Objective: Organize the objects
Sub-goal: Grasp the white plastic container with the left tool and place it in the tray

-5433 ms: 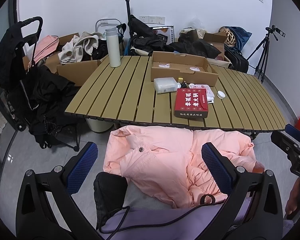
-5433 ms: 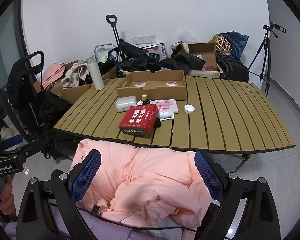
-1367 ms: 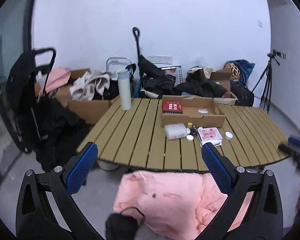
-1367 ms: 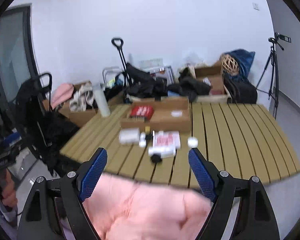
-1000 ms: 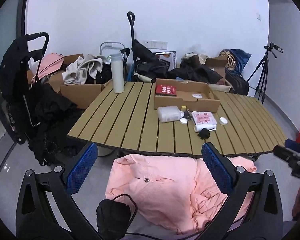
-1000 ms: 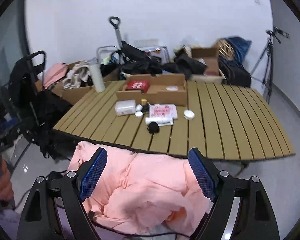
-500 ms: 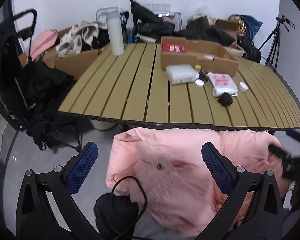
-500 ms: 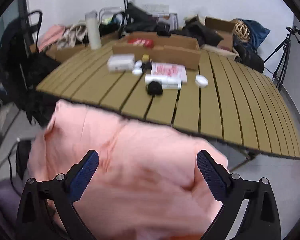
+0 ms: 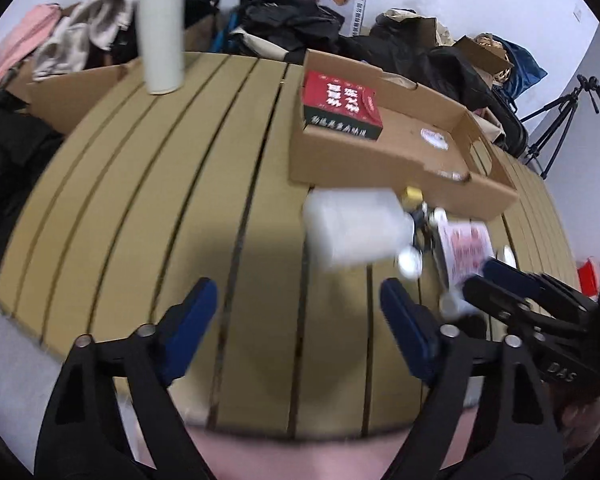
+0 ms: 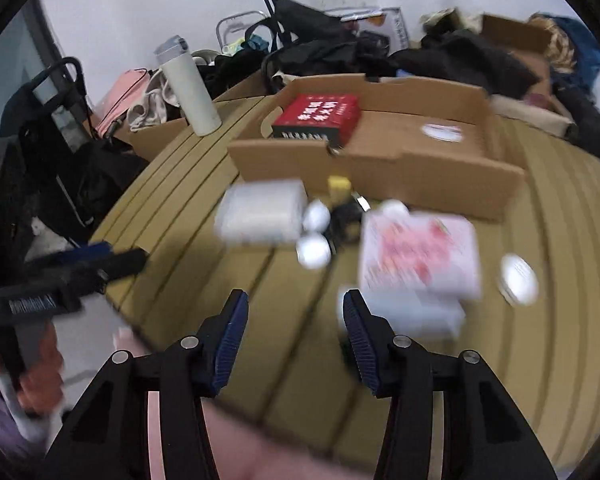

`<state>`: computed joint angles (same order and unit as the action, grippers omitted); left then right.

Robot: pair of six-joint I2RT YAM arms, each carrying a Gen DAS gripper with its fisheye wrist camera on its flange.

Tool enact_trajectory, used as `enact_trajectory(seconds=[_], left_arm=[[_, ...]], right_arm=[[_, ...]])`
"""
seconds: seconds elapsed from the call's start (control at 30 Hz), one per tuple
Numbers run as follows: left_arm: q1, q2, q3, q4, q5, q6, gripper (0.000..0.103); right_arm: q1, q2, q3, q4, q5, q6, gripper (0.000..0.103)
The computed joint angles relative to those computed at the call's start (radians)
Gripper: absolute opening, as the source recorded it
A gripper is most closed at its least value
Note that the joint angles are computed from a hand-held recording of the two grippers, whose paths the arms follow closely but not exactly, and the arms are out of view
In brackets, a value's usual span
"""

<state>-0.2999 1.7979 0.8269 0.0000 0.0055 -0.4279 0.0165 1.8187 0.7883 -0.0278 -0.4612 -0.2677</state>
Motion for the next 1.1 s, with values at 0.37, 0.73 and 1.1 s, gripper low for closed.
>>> enact_trajectory(seconds=[0.37,0.73,1.1], left_arm=[[0.106,0.261,0.172,0.088,0.334,-0.002,0.036],[-0.063,-0.266,-0.112,-0.07,0.192,-0.062,0.028],[-0.438,-0.453,-0.185,-0.157,0.026,-0.241,0.028]], right_arm=[[0.078,0.357,0.357,-0.058,-0.105,0.09,0.035],[0.064,-0.159,-0.062,0.0,-0.06,0.088,0.032],[-0.361,-0.667,-0.355,-0.377,-0.226,-0.162,0.032]])
